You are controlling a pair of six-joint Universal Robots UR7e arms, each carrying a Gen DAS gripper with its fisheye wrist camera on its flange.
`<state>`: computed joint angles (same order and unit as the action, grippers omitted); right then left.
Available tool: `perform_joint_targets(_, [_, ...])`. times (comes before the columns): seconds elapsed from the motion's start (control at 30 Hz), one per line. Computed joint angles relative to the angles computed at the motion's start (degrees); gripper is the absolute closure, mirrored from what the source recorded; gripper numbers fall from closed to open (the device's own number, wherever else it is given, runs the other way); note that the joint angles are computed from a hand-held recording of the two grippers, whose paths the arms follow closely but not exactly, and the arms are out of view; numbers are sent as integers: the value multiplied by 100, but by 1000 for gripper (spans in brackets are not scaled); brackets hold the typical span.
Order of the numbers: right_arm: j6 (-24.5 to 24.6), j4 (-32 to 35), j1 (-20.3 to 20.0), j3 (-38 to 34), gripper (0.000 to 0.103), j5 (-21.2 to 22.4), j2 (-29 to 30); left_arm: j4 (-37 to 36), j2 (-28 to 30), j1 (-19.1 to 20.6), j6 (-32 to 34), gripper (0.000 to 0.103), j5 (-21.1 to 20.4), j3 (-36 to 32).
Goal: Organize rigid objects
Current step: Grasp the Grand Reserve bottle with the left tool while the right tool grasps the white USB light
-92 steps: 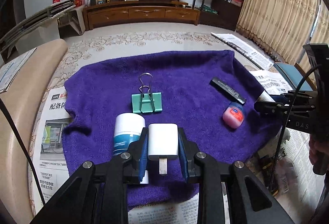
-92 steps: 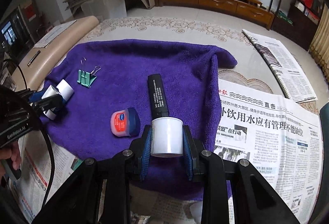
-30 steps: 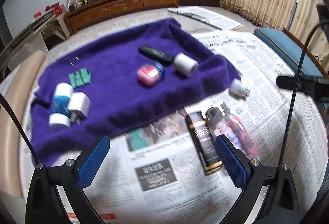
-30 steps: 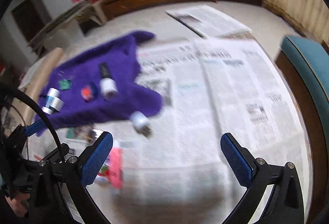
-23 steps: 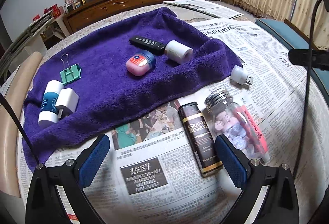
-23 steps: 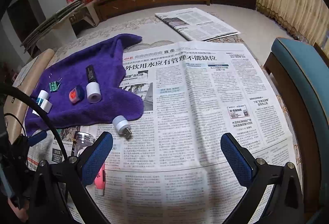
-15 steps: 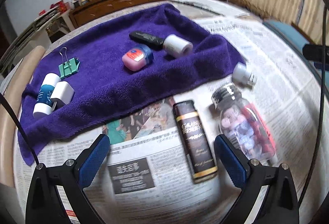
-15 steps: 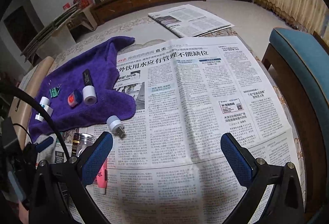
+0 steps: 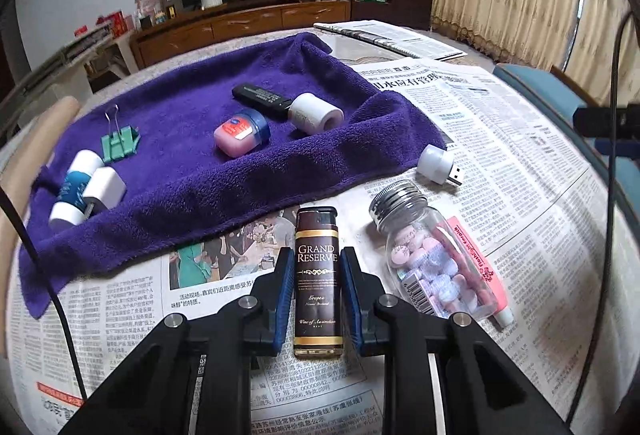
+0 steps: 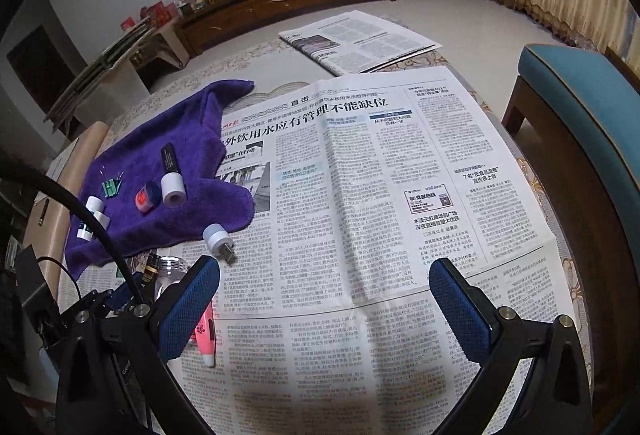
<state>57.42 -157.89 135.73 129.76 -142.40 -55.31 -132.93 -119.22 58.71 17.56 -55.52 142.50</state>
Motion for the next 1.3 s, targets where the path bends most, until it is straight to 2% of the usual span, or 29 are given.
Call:
perform_joint_targets(0.17, [-368, -151, -16, -100, 0, 45, 193, 171, -4, 125, -9, 80, -32, -160])
perform_joint_targets(0.3, [-1111, -422, -79, -316, 1, 171, 541, 161, 93, 225, 60, 80, -118, -319])
perform_joint_targets(0.4, [-1743, -451, -104, -560, 1, 51, 858, 205, 125, 274, 94, 80, -171, -422])
perform_joint_targets(0.53, [-2827, -1203, -275, -647, 8, 290, 1197, 164, 212, 431, 176, 80, -266, -595])
perform_joint_targets(0.6, [-3026, -1307, -353, -645, 13, 414, 1264, 163, 272, 530, 198, 80, -308, -697])
perform_joint_targets(0.67, [-3271, -1432, -396, -658, 26, 486, 1346, 128, 314, 625, 248, 80, -347, -776])
perform_joint_targets(0.73, [-3518, -1396, -415, -712, 28, 491, 1428, 121, 369, 711, 254, 80, -370, -855])
perform_joint_targets(0.8, [-3687, -1238, -407, -771, 30, 432, 1500, 79, 427, 805, 280, 80, -415, -941])
perform_joint_targets(0.87, [-3955, -1386, -408, -769, 40, 432, 1574, 94, 469, 877, 307, 80, -485, -1021])
perform_joint_targets(1.1, [-4127, -1947, -581, -711, 43, 594, 1687, 139, 529, 955, 333, 80, -625, -1096])
perform_joint_targets(1.3, [-4412, -2275, -569, -829, 45, 484, 1902, 204, 503, 950, 285, 80, -699, -1135])
